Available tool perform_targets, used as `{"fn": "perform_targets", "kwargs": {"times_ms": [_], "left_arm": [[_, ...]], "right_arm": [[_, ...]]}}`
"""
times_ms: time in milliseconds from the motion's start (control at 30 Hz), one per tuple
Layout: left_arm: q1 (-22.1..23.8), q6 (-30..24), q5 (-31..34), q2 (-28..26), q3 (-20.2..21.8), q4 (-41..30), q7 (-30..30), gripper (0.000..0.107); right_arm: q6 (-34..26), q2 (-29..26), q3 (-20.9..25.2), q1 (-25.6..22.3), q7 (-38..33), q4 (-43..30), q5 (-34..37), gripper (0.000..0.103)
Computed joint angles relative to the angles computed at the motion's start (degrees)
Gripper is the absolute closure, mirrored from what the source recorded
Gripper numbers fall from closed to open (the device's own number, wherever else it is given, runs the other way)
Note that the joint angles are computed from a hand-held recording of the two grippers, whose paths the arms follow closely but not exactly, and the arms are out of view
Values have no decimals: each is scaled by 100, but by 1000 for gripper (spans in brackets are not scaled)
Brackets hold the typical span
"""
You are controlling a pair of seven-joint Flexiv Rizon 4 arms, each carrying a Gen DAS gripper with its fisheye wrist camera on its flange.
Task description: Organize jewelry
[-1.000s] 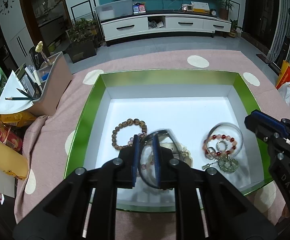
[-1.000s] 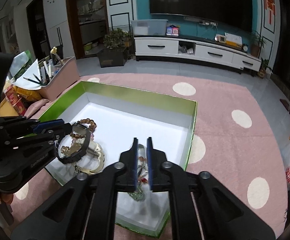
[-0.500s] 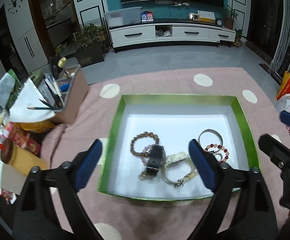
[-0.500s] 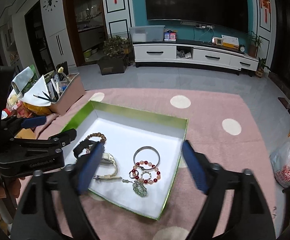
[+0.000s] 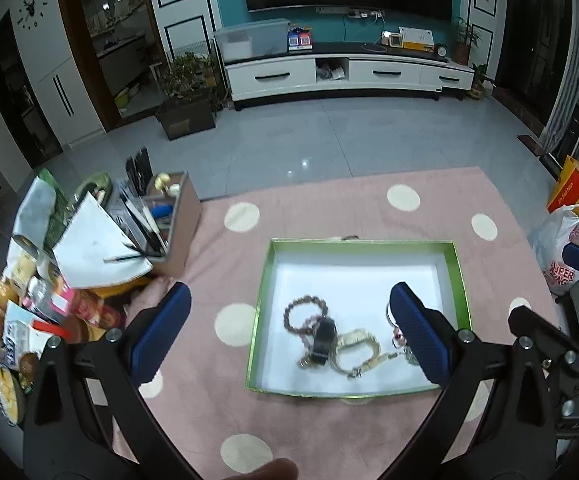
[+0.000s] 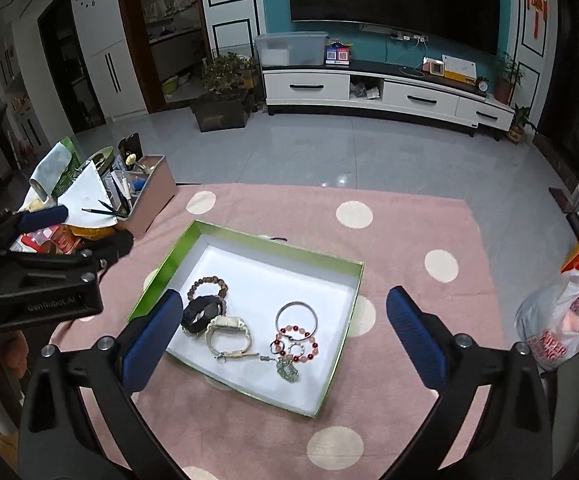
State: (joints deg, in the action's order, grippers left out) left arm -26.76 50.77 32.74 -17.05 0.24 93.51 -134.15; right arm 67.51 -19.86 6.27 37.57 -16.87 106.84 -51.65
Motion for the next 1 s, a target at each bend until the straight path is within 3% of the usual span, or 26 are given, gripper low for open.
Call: {"fn": "perform_targets", "kwargs": {"times_ms": [267, 1000], "left_arm": [[3, -349, -61, -111, -4, -334, 140, 6], [-43, -426, -119, -318, 81, -474, 159, 6]], "right_arm": [[-244, -124, 37, 26, -312, -302, 273, 1], [-202, -242, -63, 53, -385, -340, 406, 1]]}}
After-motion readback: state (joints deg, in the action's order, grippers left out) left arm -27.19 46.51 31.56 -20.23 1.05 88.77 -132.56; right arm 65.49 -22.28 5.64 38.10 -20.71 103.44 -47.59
